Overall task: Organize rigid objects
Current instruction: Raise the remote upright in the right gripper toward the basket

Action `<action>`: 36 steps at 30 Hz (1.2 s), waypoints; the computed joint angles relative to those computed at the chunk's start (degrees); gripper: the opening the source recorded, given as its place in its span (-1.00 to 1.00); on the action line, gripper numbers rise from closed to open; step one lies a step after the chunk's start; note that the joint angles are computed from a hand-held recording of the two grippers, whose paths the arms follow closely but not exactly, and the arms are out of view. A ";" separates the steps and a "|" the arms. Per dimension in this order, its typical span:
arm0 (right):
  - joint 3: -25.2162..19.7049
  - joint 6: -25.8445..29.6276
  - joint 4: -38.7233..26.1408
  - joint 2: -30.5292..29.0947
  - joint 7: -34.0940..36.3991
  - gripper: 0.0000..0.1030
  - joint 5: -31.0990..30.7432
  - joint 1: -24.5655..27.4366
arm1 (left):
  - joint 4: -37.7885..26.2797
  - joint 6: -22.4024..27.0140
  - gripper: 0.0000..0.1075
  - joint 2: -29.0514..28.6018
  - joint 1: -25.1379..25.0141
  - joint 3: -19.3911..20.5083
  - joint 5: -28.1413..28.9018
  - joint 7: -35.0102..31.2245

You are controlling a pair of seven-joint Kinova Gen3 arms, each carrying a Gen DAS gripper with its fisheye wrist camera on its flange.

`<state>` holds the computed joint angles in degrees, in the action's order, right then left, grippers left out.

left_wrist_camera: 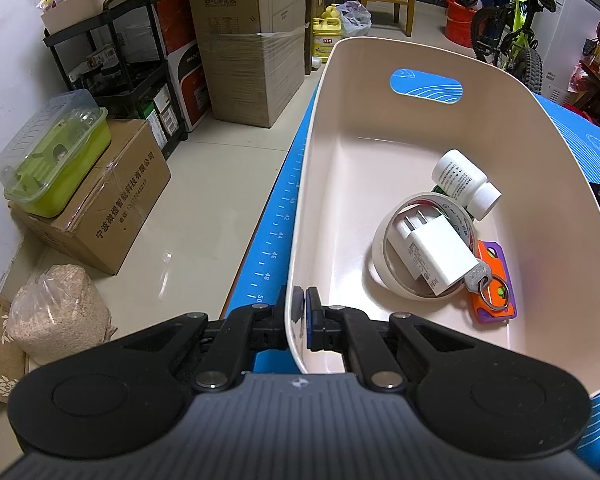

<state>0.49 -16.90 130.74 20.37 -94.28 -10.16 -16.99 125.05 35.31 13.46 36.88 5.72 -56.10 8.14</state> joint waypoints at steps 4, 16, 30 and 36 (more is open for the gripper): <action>0.90 2.17 -0.96 0.29 0.47 -0.40 -0.37 -0.14 | 0.08 -0.05 -0.86 -0.03 -0.01 0.00 -0.09 0.08; -0.47 13.44 -5.62 1.39 3.54 -0.41 5.17 1.32 | -0.08 0.20 -0.86 -0.09 -0.13 0.05 0.21 -0.35; 3.49 15.77 -8.93 6.49 1.95 -0.40 9.35 -3.07 | -0.14 0.27 -0.86 -0.08 -0.15 0.09 0.34 -0.53; 0.34 11.17 -8.64 8.16 3.34 -0.39 10.46 -0.06 | -0.20 0.46 -0.86 -0.20 -0.30 0.17 0.61 -0.94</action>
